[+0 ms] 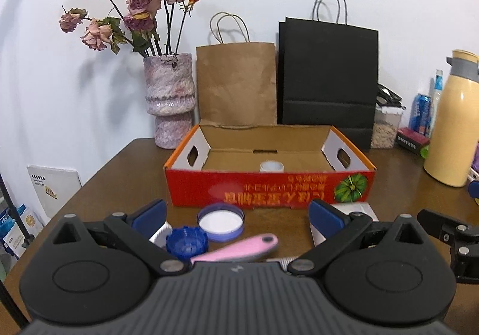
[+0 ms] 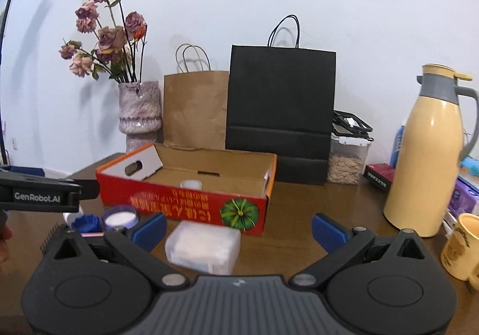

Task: Organize rigid objects
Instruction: 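Withdraw both tools from the box back toward the remaining objects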

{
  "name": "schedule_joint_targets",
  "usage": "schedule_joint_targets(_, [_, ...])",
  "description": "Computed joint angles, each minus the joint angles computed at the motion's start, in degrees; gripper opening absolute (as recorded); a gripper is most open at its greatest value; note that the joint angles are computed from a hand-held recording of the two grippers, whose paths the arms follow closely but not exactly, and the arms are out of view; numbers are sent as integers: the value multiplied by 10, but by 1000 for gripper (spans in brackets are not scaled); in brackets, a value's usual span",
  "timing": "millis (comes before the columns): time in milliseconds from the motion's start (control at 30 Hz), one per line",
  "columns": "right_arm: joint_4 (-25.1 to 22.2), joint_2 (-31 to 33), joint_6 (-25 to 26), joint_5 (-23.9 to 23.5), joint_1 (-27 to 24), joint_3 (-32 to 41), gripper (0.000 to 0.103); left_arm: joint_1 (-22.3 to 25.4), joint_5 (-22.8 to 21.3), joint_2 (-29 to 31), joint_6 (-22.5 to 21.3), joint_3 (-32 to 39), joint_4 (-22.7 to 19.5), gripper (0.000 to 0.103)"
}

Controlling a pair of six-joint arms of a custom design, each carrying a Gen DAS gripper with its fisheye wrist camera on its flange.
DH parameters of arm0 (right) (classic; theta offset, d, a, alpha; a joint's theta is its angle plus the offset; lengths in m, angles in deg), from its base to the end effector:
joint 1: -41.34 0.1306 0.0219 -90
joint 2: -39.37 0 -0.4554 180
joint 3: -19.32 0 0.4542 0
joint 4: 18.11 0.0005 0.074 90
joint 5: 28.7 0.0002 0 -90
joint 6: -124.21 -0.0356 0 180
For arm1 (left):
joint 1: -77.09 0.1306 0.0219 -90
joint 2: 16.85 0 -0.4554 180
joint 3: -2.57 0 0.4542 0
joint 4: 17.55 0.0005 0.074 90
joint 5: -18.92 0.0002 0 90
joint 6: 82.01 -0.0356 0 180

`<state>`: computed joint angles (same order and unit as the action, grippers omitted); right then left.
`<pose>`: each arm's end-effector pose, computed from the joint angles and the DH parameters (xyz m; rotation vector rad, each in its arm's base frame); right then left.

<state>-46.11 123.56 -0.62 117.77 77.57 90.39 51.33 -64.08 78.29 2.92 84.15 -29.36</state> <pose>0.4119 0.2644 0.4188 0.4407 1.9065 -0.3287 0.5409 -0.2664 0.4306 0.6142 1.9325 -0.3521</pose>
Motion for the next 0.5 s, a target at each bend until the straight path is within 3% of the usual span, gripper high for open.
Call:
schedule_joint_targets(300, [-88,-2,-91,-1,27,-12,103,5,1,-25,-13,-46,3,103])
schedule_joint_targets(500, [-119,-3,-128,-19,33,-22,103,9,-1,-24,-17,-59,-1,103])
